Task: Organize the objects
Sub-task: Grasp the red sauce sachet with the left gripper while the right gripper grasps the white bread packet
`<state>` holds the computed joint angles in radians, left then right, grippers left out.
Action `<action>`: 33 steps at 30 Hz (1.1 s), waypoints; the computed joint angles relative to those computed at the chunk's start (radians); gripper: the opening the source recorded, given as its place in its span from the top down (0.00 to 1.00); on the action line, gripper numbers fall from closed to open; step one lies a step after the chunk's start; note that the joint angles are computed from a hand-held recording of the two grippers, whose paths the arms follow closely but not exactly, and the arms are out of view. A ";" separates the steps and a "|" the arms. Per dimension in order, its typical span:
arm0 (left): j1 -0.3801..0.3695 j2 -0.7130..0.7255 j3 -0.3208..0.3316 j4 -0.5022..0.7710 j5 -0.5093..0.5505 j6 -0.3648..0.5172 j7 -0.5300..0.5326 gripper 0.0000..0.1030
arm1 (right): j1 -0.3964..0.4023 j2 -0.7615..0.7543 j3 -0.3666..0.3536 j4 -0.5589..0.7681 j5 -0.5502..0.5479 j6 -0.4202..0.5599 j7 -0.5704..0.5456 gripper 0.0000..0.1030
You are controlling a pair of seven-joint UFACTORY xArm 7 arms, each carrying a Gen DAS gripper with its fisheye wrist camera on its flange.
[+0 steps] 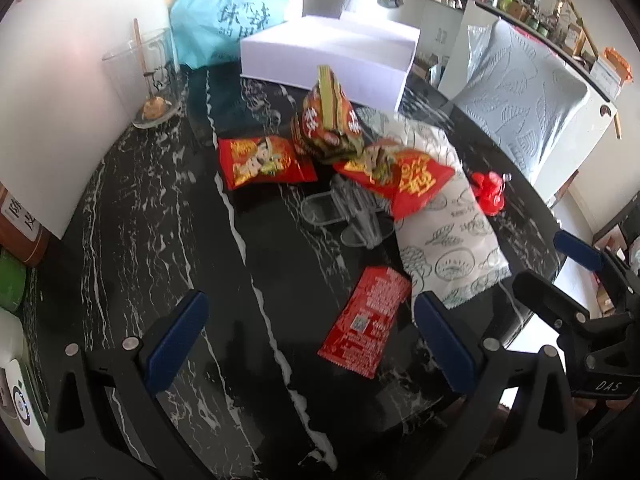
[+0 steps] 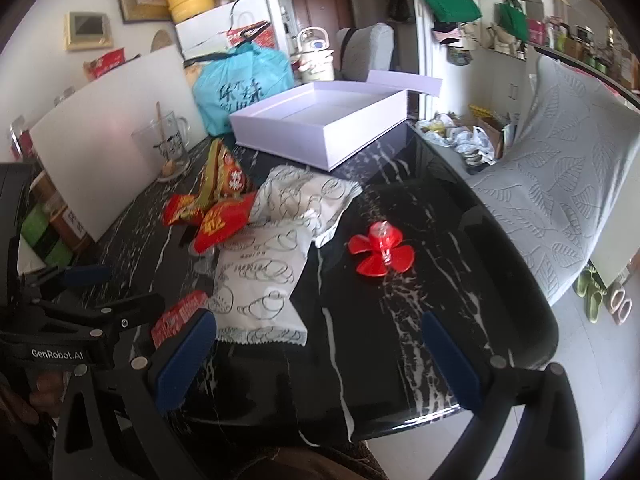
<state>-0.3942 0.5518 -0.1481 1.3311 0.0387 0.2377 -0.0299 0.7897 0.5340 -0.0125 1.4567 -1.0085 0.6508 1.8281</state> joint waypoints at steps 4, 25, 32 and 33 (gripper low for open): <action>0.016 0.012 -0.023 0.015 0.002 0.049 0.053 0.00 | -0.006 0.009 -0.003 0.006 -0.004 -0.028 -0.011 0.00; 0.044 0.106 -0.062 0.156 -0.079 0.180 0.299 0.62 | -0.052 0.142 -0.035 0.162 0.256 -0.160 -0.325 0.00; 0.109 0.107 -0.121 0.145 -0.167 0.178 0.412 0.66 | -0.060 0.219 -0.039 0.266 0.389 -0.151 -0.493 0.00; 0.114 0.109 -0.123 0.148 -0.177 0.180 0.422 0.66 | -0.059 0.227 -0.041 0.276 0.406 -0.148 -0.511 0.00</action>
